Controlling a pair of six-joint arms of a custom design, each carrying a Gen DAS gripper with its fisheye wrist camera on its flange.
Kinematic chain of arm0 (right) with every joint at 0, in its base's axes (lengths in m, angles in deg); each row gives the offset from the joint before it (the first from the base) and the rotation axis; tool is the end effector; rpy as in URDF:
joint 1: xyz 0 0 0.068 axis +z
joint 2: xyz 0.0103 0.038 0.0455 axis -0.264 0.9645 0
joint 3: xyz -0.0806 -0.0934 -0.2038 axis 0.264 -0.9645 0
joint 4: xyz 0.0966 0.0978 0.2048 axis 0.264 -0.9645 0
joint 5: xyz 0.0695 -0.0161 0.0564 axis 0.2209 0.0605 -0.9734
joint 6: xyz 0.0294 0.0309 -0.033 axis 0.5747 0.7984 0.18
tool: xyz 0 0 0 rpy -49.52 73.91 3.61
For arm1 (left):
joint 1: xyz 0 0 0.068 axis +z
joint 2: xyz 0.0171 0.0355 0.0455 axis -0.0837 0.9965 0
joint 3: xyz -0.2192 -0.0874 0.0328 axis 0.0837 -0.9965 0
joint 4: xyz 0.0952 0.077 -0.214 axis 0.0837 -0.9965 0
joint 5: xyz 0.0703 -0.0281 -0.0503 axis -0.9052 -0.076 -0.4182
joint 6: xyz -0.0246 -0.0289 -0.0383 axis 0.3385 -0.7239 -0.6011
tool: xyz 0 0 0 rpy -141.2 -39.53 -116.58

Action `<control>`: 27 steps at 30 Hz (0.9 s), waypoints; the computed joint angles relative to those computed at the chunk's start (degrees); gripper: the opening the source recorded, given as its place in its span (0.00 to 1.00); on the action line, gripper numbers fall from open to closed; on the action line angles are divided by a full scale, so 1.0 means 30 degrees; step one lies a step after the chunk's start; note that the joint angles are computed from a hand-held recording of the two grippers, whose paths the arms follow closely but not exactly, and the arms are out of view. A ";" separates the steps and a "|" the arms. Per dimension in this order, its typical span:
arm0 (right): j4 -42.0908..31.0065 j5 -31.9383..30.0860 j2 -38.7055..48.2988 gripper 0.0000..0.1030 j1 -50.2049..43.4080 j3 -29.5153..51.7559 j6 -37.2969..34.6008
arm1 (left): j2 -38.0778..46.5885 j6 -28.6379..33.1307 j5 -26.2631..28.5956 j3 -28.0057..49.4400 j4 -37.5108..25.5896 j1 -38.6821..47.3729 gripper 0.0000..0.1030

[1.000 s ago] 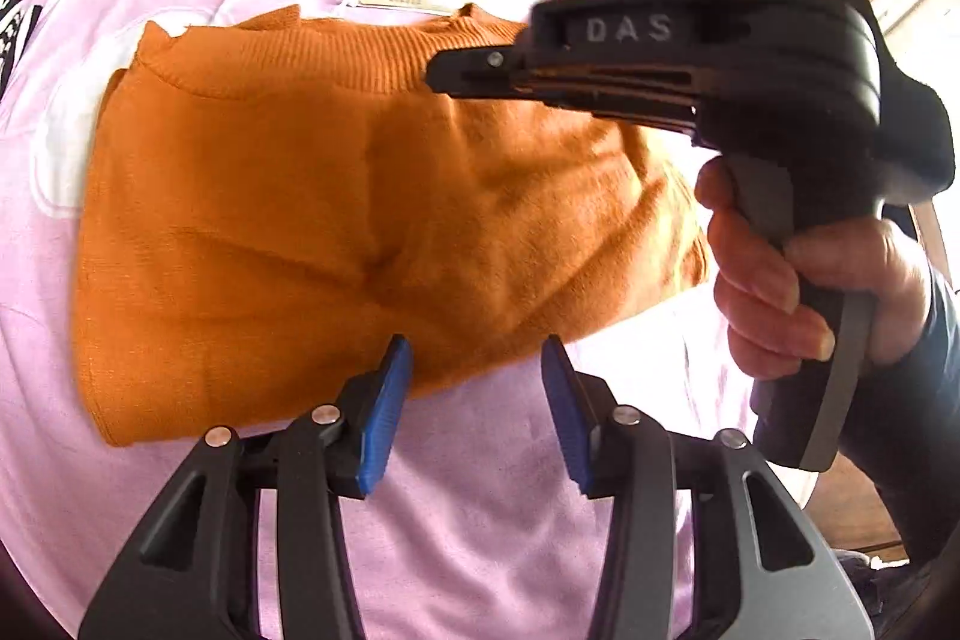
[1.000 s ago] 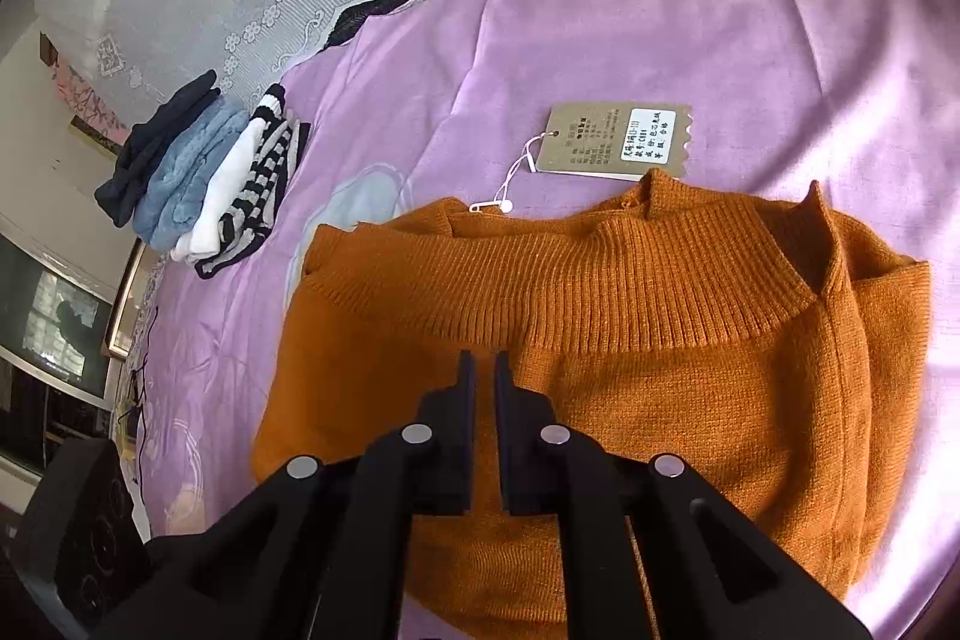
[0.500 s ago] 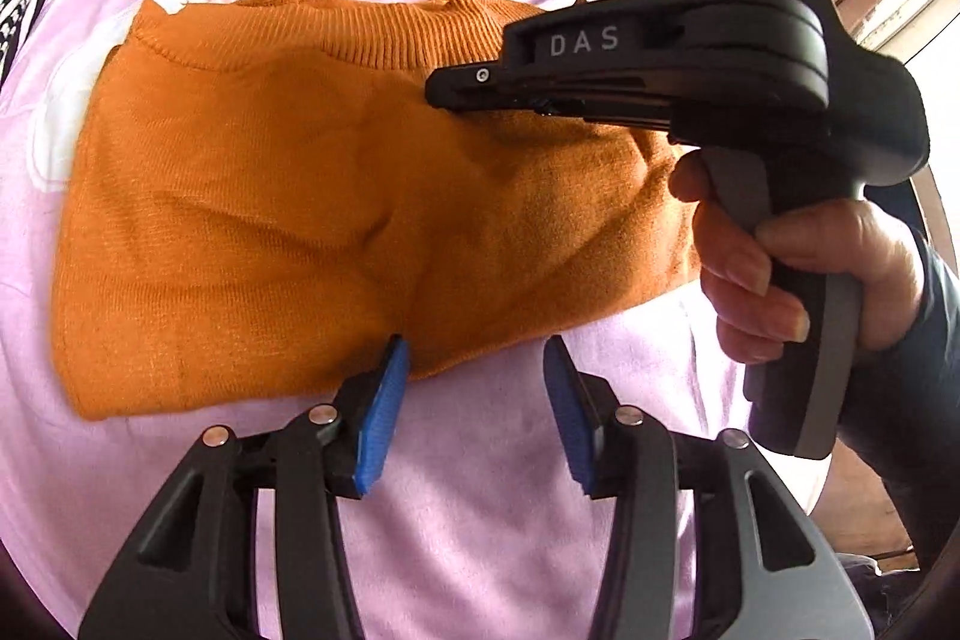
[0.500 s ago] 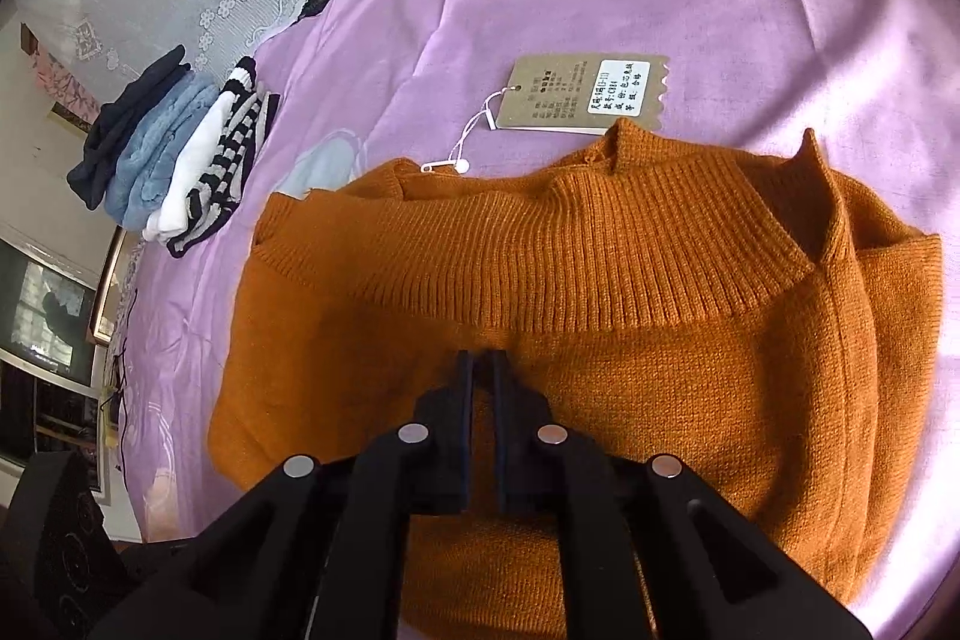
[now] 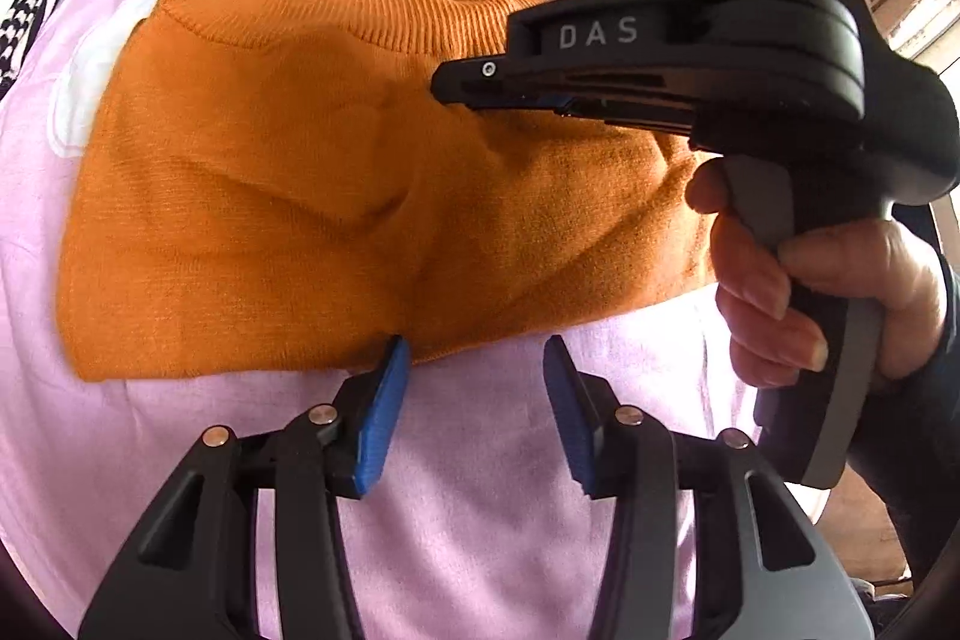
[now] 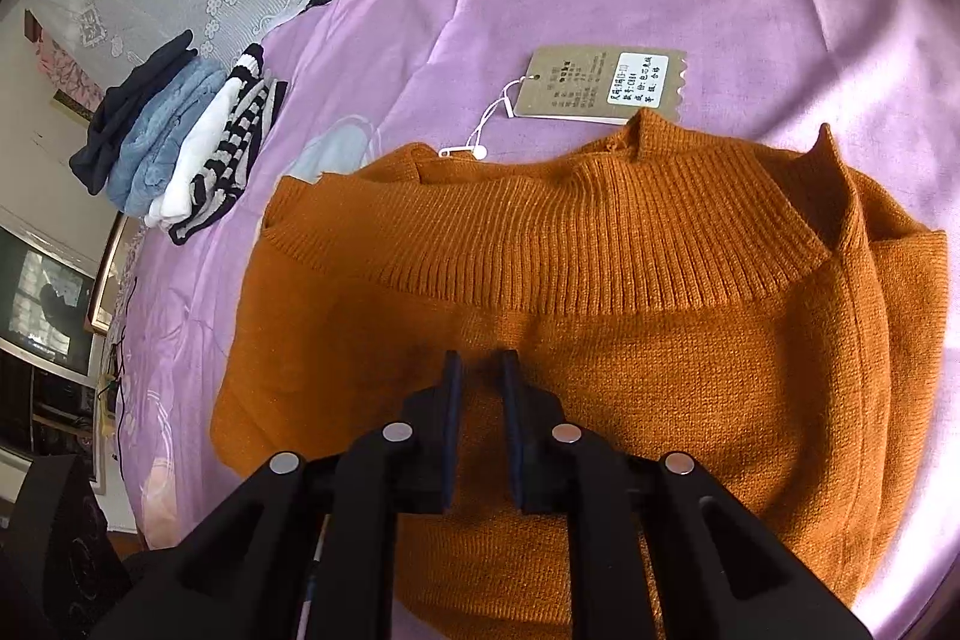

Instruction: Fold small clothes

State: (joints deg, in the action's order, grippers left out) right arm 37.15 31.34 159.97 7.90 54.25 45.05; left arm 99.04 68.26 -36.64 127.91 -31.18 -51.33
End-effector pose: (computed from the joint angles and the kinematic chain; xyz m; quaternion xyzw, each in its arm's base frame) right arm 0.2497 0.1118 0.0801 0.1294 0.9442 0.2063 0.2217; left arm 0.2158 -0.2383 0.0922 0.2757 0.9361 -0.1874 0.1122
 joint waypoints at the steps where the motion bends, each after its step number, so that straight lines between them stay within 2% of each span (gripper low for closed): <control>1: -0.0039 -0.0064 -0.0246 0.16 -0.0009 -0.0107 0.0032 | -0.0696 -0.0129 -0.0245 -0.0561 -0.0017 0.0143 0.44; 5: -0.0228 -0.0259 -0.1780 0.29 0.0118 -0.0448 0.0056 | -0.3666 -0.1168 -0.1069 -0.2831 -0.0288 0.0864 0.44; 9: -0.1123 -0.0052 -0.1982 0.32 0.0847 0.0760 -0.0194 | -0.4718 -0.1458 -0.1441 -0.3516 -0.0860 0.2341 0.44; 16: -0.2162 0.1191 -0.1086 0.35 0.2135 0.2963 0.0415 | -0.3368 0.0408 -0.1740 -0.3368 -0.0127 0.4218 0.44; 20: -0.2665 0.1508 -0.0415 0.36 0.2431 0.3961 0.0722 | -0.1334 0.1479 -0.1925 -0.1828 0.0220 0.4424 0.44; 25: -0.2896 0.1788 0.0214 0.36 0.2731 0.4546 0.1202 | -0.0638 0.2085 -0.2022 -0.1362 0.0211 0.4340 0.44; 27: -0.3038 0.1853 0.0520 0.36 0.2866 0.4776 0.1265 | 0.0855 0.2325 -0.2084 -0.0050 0.0352 0.4384 0.44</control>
State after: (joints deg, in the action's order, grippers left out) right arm 28.04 36.90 161.53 16.50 68.58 48.84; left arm 101.60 75.24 -42.89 127.77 -30.12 -38.18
